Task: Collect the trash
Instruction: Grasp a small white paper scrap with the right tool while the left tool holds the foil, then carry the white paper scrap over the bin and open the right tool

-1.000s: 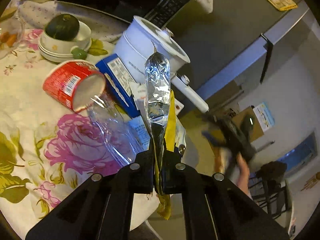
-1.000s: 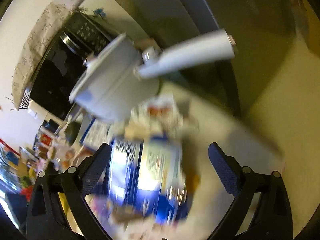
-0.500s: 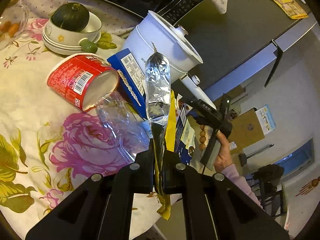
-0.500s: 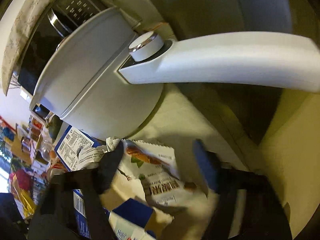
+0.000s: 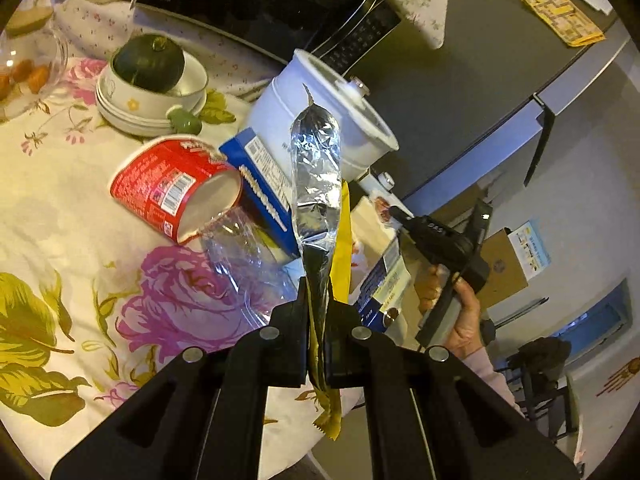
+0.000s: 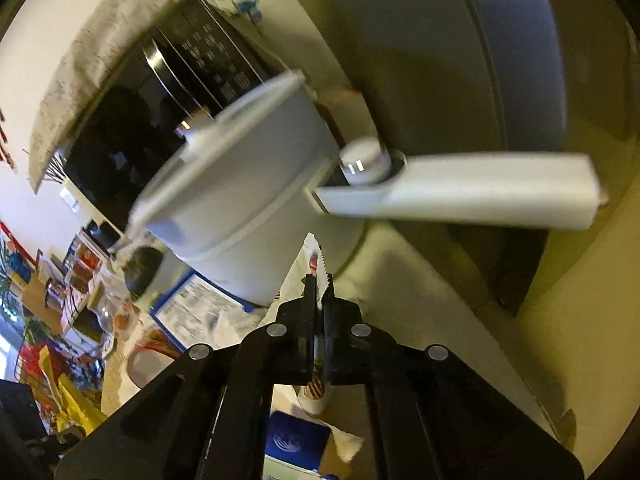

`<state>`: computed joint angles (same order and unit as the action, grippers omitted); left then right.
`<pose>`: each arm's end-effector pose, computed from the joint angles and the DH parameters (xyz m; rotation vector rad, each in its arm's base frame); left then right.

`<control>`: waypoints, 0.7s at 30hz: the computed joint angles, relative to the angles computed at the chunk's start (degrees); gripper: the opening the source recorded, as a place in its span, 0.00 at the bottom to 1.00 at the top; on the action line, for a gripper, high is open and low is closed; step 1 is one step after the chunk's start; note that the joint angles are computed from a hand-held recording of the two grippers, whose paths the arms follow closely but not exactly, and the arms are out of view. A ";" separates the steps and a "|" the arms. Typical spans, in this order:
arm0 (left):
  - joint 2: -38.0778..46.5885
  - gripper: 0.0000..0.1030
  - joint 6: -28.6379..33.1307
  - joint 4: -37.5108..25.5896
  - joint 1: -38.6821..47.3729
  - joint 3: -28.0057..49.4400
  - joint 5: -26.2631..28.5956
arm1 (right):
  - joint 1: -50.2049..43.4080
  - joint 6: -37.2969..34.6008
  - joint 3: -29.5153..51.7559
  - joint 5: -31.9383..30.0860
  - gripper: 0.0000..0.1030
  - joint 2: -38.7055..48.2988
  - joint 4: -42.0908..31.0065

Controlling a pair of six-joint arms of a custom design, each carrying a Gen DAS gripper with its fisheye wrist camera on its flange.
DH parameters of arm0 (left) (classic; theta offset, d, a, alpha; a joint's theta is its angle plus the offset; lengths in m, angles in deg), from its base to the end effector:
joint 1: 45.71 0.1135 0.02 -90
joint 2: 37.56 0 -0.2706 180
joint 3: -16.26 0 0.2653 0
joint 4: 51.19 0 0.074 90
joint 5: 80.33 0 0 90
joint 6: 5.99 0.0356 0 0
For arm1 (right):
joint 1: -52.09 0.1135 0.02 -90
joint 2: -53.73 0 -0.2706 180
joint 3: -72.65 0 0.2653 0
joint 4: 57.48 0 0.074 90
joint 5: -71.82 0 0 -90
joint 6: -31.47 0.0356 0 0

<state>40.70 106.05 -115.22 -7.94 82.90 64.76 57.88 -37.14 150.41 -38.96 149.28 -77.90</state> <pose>0.2141 0.1289 0.2336 -0.1656 2.3058 -0.8982 0.3799 0.0512 0.2354 0.1074 2.2665 0.6606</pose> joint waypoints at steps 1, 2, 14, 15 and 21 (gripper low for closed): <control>-0.59 0.05 0.16 -0.07 0.34 -0.14 0.26 | 0.41 0.26 -0.43 0.74 0.02 -1.36 0.05; -1.17 0.05 0.00 -0.03 0.57 -0.24 0.33 | 0.91 0.57 -0.64 1.54 0.02 -2.65 0.06; -2.00 0.05 2.68 -3.51 3.66 0.68 3.40 | 7.84 0.86 2.59 12.40 0.02 -14.18 -3.14; -1.73 0.05 3.21 -4.31 3.99 1.05 3.93 | 8.56 0.47 3.00 13.29 0.02 -15.63 -4.41; -2.32 0.05 7.80 -10.28 5.84 2.37 6.73 | 12.10 -0.36 1.60 17.89 0.02 -26.94 -11.43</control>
